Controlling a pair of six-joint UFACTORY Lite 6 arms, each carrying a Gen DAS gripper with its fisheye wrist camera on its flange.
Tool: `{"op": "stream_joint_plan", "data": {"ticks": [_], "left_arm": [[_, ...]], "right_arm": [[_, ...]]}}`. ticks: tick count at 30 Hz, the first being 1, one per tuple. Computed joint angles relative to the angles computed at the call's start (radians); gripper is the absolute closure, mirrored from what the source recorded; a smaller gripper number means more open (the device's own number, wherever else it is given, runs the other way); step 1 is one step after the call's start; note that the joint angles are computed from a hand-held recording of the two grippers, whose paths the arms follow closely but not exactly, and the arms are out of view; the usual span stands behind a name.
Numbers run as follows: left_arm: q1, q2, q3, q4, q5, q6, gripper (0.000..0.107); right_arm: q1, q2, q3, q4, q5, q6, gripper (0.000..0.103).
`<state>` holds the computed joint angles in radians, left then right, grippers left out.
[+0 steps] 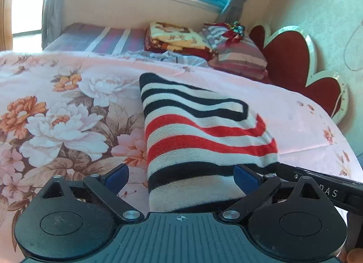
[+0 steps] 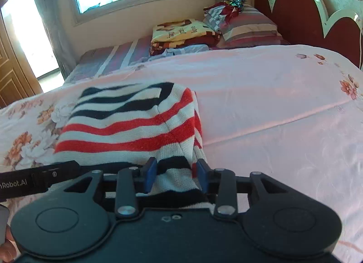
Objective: Fold small clothes
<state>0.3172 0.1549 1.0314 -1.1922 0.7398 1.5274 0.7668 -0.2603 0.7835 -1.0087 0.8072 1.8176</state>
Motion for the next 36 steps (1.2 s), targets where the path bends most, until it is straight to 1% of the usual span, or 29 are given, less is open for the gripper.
{"op": "stream_joint_plan", "data": {"ticks": [2,4,6,8,10,12,15,16,17,19,23,28,32,34,36], "left_arm": [[0.050,-0.062,-0.064,-0.003,0.049,0.066,0.008],[0.086,-0.090,-0.101,0.024,0.086,0.076,0.008],[0.100,-0.100,-0.128,0.050,0.092,0.073,0.008],[0.097,-0.093,-0.154,0.077,0.071,0.069,0.008],[0.094,-0.077,-0.175,0.088,0.051,0.080,0.009],[0.093,-0.073,-0.207,0.071,0.024,0.097,0.008],[0.080,-0.062,-0.221,0.052,-0.008,0.093,0.008],[0.069,-0.067,-0.229,0.046,-0.024,0.098,0.008],[0.053,-0.075,-0.241,0.039,-0.047,0.107,0.008],[0.026,-0.090,-0.263,0.011,-0.086,0.145,0.008],[0.019,-0.095,-0.265,0.008,-0.100,0.142,0.008],[-0.002,-0.118,-0.266,0.049,-0.131,0.072,0.008],[-0.020,-0.153,-0.276,0.087,-0.153,0.012,0.008],[-0.020,-0.182,-0.279,0.108,-0.151,-0.013,0.008],[-0.011,-0.226,-0.282,0.110,-0.126,-0.020,0.008]], "right_arm": [[0.128,-0.040,-0.007,0.005,0.125,0.018,0.066],[0.220,-0.053,-0.009,0.035,0.210,0.028,0.067],[0.291,-0.073,-0.021,0.059,0.264,0.082,0.067],[0.353,-0.065,-0.018,0.063,0.311,0.121,0.072],[0.382,-0.041,-0.004,0.060,0.322,0.123,0.076],[0.382,-0.027,-0.001,0.050,0.302,0.122,0.076],[0.330,-0.027,-0.040,0.028,0.234,0.113,0.077],[0.304,-0.034,-0.066,0.025,0.211,0.102,0.079],[0.269,-0.048,-0.099,0.035,0.175,0.089,0.081],[0.196,-0.108,-0.192,0.048,0.053,0.091,0.084],[0.199,-0.160,-0.240,0.022,0.019,0.061,0.085],[0.199,-0.222,-0.278,0.021,-0.006,0.036,0.084],[0.164,-0.272,-0.293,0.051,-0.051,-0.020,0.080],[0.152,-0.292,-0.287,0.083,-0.058,-0.079,0.078],[0.139,-0.330,-0.275,0.125,-0.062,-0.140,0.075]]}}
